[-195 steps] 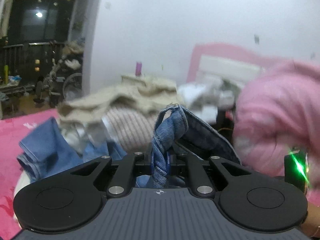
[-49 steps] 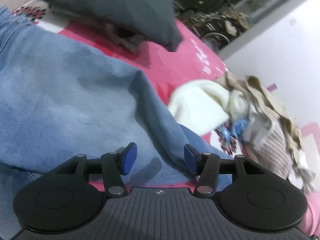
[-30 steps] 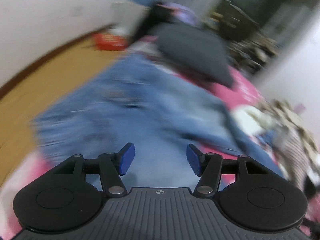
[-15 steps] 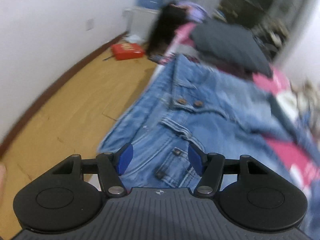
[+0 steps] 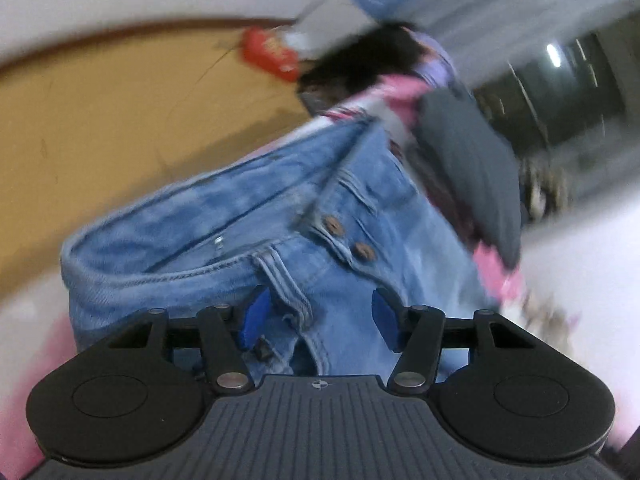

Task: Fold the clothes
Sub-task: 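Move both grippers to the jeans waistband near the button fly, then grasp the waistband with the left gripper while the right gripper grasps the waistband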

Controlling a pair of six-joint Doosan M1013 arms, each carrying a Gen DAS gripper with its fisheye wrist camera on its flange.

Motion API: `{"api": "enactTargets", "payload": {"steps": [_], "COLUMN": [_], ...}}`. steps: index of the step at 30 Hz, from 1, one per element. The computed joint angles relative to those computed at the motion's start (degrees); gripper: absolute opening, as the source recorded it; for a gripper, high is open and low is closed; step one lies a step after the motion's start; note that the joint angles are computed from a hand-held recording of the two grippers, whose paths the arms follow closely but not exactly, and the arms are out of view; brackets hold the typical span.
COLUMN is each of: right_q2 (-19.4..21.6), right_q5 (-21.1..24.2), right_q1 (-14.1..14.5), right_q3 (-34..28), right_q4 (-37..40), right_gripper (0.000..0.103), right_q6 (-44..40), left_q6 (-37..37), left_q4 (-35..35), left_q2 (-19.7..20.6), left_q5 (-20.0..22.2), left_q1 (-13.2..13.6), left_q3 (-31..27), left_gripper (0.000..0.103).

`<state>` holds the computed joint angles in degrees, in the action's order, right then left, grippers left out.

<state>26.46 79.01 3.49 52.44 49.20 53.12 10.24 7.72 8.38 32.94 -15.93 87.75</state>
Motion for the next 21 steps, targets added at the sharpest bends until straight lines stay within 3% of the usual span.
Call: {"api": "enactTargets", "payload": {"steps": [6, 10, 13, 18, 20, 21], "right_q2": [1.7, 3.1, 4.4, 7.4, 9.0, 9.6], "right_q5": [0.6, 1.2, 1.4, 0.8, 0.6, 0.4], "right_q1": [0.2, 0.2, 0.9, 2.8, 4.0, 4.6], "right_q3": [-1.5, -2.9, -4.6, -8.7, -11.0, -11.9], "right_q4": [-1.0, 1.0, 1.9, 3.4, 3.1, 2.7], "right_gripper": [0.04, 0.04, 0.04, 0.04, 0.04, 0.04], "right_q6": [3.7, 6.7, 7.0, 6.7, 5.0, 3.5], "left_q6": [-15.8, -16.3, -24.1, -46.1, -49.4, -47.0], "left_q4": [2.0, 0.9, 7.1, 26.8, 30.3, 29.6], "left_q2": [-1.5, -1.2, -0.8, -1.3, -1.3, -1.2], "left_q5": [-10.5, -9.9, -10.1, -13.5, -13.8, -13.6], "left_q1": [0.7, 0.0, -0.2, -1.5, -1.7, -1.7], "left_q3": [4.7, 4.8, 4.4, 6.3, 6.7, 6.5], "left_gripper": [0.057, 0.056, 0.057, 0.053, 0.052, 0.051]}}
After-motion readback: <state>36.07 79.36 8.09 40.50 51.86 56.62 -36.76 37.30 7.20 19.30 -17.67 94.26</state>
